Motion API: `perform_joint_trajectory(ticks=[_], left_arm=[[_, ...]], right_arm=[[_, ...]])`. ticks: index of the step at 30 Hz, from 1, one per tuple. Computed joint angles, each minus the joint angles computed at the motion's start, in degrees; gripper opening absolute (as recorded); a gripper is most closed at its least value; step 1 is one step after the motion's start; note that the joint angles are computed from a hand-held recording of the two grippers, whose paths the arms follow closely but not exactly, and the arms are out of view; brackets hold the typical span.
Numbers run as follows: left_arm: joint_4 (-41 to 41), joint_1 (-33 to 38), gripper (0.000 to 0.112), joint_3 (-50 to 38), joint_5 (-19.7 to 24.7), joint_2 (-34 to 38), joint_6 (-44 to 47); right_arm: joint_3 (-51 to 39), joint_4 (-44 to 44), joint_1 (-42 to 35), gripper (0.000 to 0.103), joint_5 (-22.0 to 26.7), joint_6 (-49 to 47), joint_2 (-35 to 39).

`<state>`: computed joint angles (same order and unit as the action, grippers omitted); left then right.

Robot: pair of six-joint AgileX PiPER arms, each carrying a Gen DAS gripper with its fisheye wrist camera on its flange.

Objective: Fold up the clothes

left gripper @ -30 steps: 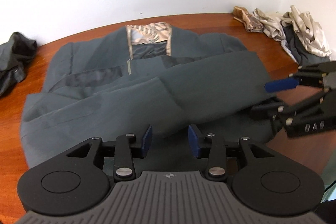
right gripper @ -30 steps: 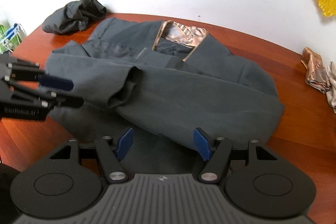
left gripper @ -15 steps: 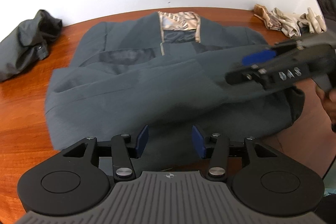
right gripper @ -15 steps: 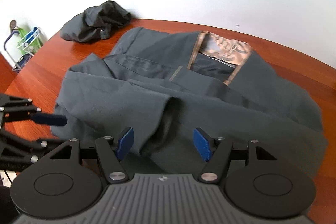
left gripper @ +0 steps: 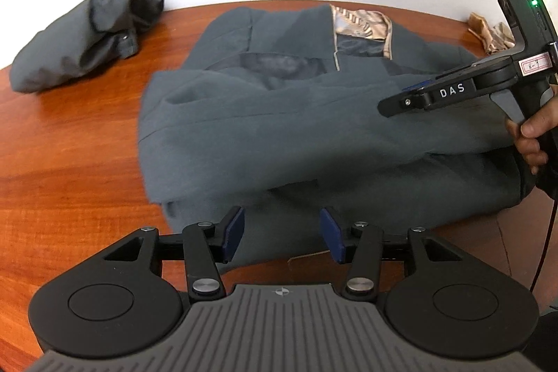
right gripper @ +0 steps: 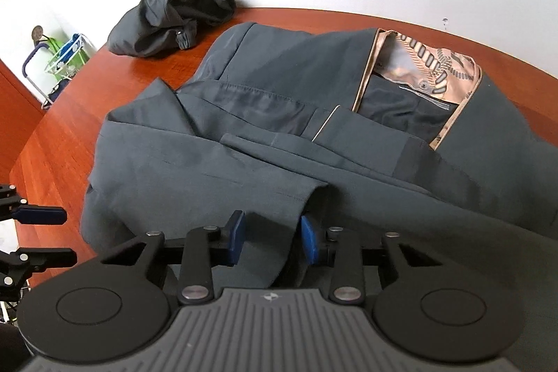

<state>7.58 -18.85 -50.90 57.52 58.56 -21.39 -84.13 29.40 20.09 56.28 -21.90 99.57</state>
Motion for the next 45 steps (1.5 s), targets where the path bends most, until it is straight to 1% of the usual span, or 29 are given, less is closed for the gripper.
perform_joint_trajectory(ticks=[4, 5, 7, 8, 10, 12, 15, 18, 20, 22, 25, 28, 34, 37, 38, 39, 41, 45], left_arm=[[0.39, -0.51, 0.052, 0.66, 0.66, -0.92, -0.53], [0.58, -0.73, 0.052, 0.81, 0.79, -1.18, -0.80], [0.91, -1.05, 0.052, 0.99, 1.16, -1.66, -1.33], [1.20, -1.40, 0.052, 1.07, 1.36, -1.88, -1.90], [1.67, -1.74, 0.052, 1.25, 1.67, -2.30, -2.64], [2.09, -2.01, 0.052, 1.53, 1.91, -2.78, -3.33], [2.41, -2.27, 0.052, 1.93, 2.13, -3.29, -4.03], [2.42, -2.54, 0.052, 2.31, 2.03, -3.43, -4.43], [2.48, -3.02, 0.053, 2.48, 1.94, -3.39, -4.77], [2.32, -3.42, 0.053, 2.66, 1.66, -3.23, -4.76], [2.21, -4.33, 0.053, 2.73, 1.24, -2.75, -4.59], [2.50, -5.41, 0.053, 2.63, 1.00, -2.35, -4.94], [3.50, -6.00, 0.053, 2.16, 1.19, -1.93, -5.55], [3.97, -6.02, 0.053, 2.01, 1.53, -1.95, -6.02], [4.09, -6.03, 0.053, 2.00, 1.68, -2.00, -6.17], [4.20, -6.05, 0.054, 1.98, 1.81, -2.02, -6.32], [4.10, -5.66, 0.054, 1.93, 1.90, -1.92, -6.15], [4.30, -5.31, 0.054, 1.57, 1.91, -1.69, -5.98]], right_arm=[[0.77, 0.10, 0.55, 0.040, -2.07, 0.53, -0.38], [0.64, 0.39, 0.39, 0.037, -1.91, 0.40, -0.32], [0.73, 2.29, -0.11, 0.019, -1.50, -0.62, -0.27], [0.85, 3.29, -0.37, 0.008, -1.33, -1.10, -0.29], [1.61, 5.35, -0.95, 0.003, -1.33, -1.82, -0.74], [2.65, 4.99, -0.96, 0.002, -2.49, -1.72, -2.44], [4.00, 2.55, -0.72, 0.002, -4.19, -0.93, -6.24], [4.73, -0.23, -1.70, 0.002, -4.84, 0.71, -10.77], [4.53, -1.92, -2.81, 0.002, -4.83, 1.65, -13.30], [3.21, -2.80, -6.02, 0.002, -3.38, 1.97, -16.10], [2.01, -2.10, -9.96, 0.002, -0.68, 0.25, -17.02], [2.57, -1.80, -13.26, 0.002, 1.89, -1.27, -16.16], [6.72, -0.08, -15.26, 0.003, 3.26, -4.32, -13.29], [9.15, 0.78, -15.47, 0.010, 3.89, -4.94, -12.78], [9.95, 1.12, -15.46, 0.017, 3.82, -5.00, -12.85], [10.81, 1.38, -15.52, 0.027, 3.85, -5.08, -12.93], [12.14, 0.71, -15.15, 0.033, 3.59, -4.66, -13.10], [14.45, -3.10, -13.76, 0.034, 1.72, -2.53, -15.23]])
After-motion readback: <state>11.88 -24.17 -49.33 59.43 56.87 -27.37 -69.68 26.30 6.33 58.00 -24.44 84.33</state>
